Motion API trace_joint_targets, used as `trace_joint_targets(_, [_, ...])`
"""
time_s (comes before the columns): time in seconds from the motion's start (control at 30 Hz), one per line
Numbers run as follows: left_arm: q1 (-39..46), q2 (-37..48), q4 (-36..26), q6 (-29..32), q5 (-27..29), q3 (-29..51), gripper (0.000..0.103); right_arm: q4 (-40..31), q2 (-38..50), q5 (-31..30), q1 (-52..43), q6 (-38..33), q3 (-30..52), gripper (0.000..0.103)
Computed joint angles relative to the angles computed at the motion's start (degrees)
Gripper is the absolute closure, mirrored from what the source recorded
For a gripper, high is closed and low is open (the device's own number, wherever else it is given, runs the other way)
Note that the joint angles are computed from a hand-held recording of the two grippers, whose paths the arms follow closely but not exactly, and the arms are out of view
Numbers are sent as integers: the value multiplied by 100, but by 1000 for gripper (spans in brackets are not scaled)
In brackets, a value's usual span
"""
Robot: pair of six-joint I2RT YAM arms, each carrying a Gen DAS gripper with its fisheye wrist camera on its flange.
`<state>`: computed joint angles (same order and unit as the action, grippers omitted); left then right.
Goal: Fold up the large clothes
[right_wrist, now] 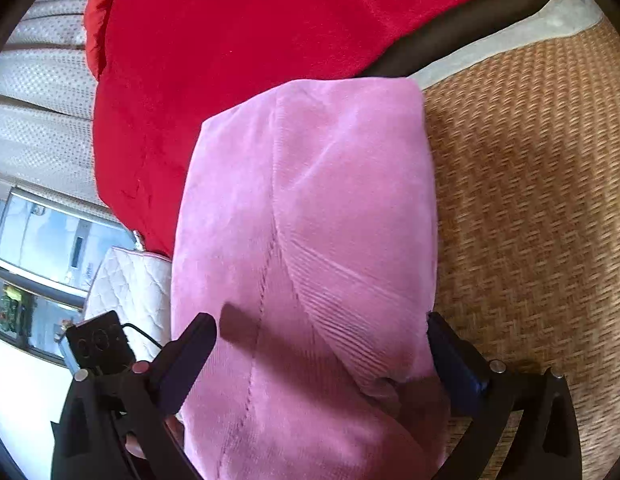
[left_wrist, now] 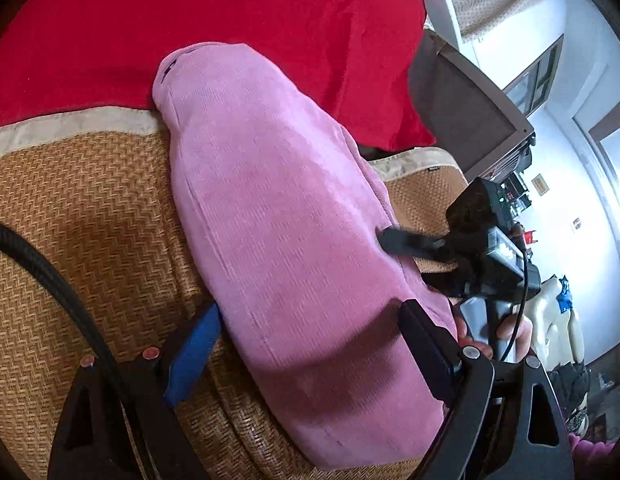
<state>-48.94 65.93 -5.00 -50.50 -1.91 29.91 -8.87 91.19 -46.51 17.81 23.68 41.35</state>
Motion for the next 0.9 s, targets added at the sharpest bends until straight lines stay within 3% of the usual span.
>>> trace_joint_targets(0.07, [-32,38,31,85,-63,50,24,4,-87,-52,56,79,-110,15])
trace_joint_targets(0.17, [-151,58,-56,241,-302,171,31,-50,-292,272,230,165,-150,23])
trace_joint_targets(0.3, [-186,-94,-161,295,-427,216,36,-39,-587,390,399,339,-203,42])
trace_joint_targets(0.4, [-292,-365,-497,304,-585,304,36,33,-786,572,680,525,-200,49])
trace_joint_targets(0.57, [-664,-991,-1268,236,-1004,423,36,-27,-1370,758,1103,667,-316,53])
trace_joint_targets(0.73, [-1365,-1549,-2144,-203,-1577,515,36,-62,-2213,971,1644,912,-671,55])
trace_joint_targets(0.9, [-2008,-1378,-2763,-713,-1980,496,36,-86,-2853,1563,2330,1250,-1068,56])
